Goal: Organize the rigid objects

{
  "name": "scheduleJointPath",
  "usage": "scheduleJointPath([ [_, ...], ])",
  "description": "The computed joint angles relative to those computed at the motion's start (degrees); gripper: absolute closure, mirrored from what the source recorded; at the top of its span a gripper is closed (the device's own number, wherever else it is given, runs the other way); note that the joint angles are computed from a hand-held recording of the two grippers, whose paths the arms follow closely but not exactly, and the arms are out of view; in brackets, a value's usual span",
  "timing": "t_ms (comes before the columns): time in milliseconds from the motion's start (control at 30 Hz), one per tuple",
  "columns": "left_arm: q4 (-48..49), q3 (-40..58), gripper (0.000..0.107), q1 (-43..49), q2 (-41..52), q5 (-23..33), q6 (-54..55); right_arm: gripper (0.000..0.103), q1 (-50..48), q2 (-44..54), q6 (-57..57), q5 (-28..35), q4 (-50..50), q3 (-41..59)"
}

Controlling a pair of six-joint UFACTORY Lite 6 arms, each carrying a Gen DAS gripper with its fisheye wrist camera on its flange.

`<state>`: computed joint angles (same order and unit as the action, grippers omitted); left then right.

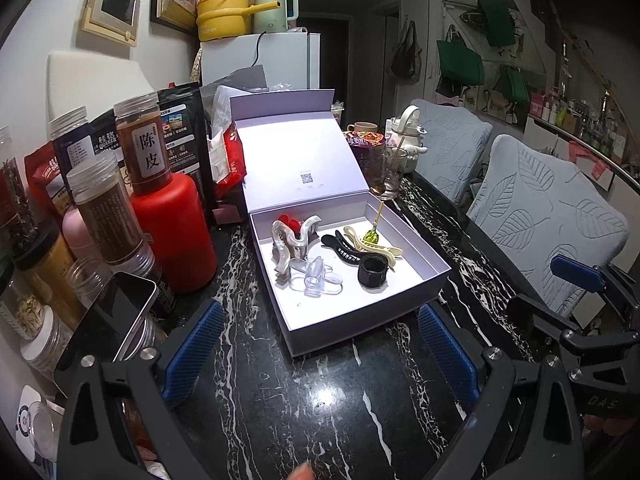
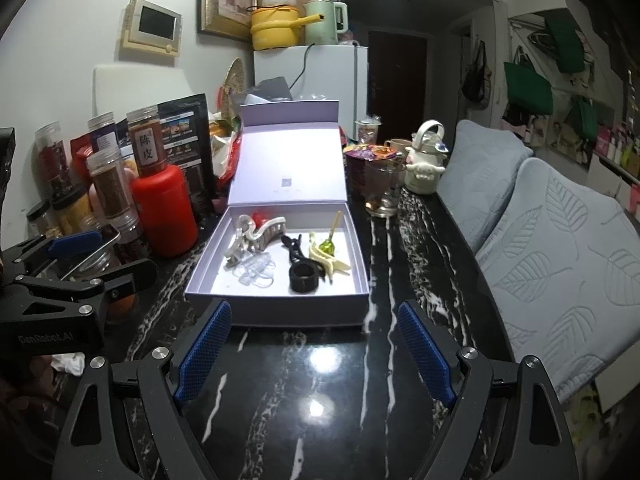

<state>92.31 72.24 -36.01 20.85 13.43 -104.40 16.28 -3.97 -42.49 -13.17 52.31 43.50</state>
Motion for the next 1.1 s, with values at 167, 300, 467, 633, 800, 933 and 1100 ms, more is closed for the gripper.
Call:
scheduleJointPath([
  [167,0.2,0.2,0.007,-0.1,0.1,0.5,0.0,0.017,-0.3,-0.2,-0.7,0.0,0.6,-0.1],
  [300,0.9,0.0,0.007,-0.3,-0.2,0.2,-0.3,0.017,-0.4,-0.3,-1.2,-0.1,1.1,-0.2],
  [467,-2.6,0.6,0.007,-1.0,0.1,1.3,3.4,0.017,-0.4,-0.3,-1.8,-0.2,1.8,-0.2],
  [633,-4.1,1.1,0.007,-0.9,0.5,1.0,4.8,0.017,-0.6,-0.2,-0.9,-0.2,0.9,-0.4],
  [800,-8.7,2.1,0.007,-1.1,1.2,1.7,9.8,0.017,-0.8,-0.2,-0.6,-0.2,0.5,-0.5],
  [933,-10.2,2.5,0.007,-1.3,1.8,1.9,11.2,0.017,-1.0,-0.1,-0.4,-0.4,0.4,-0.7],
  [1100,-11.4,3.4,0.007,-1.6,2.6,2.6,12.7,0.017,-1.4,-0.4,0.6,-0.4,-0.5,-1.4],
])
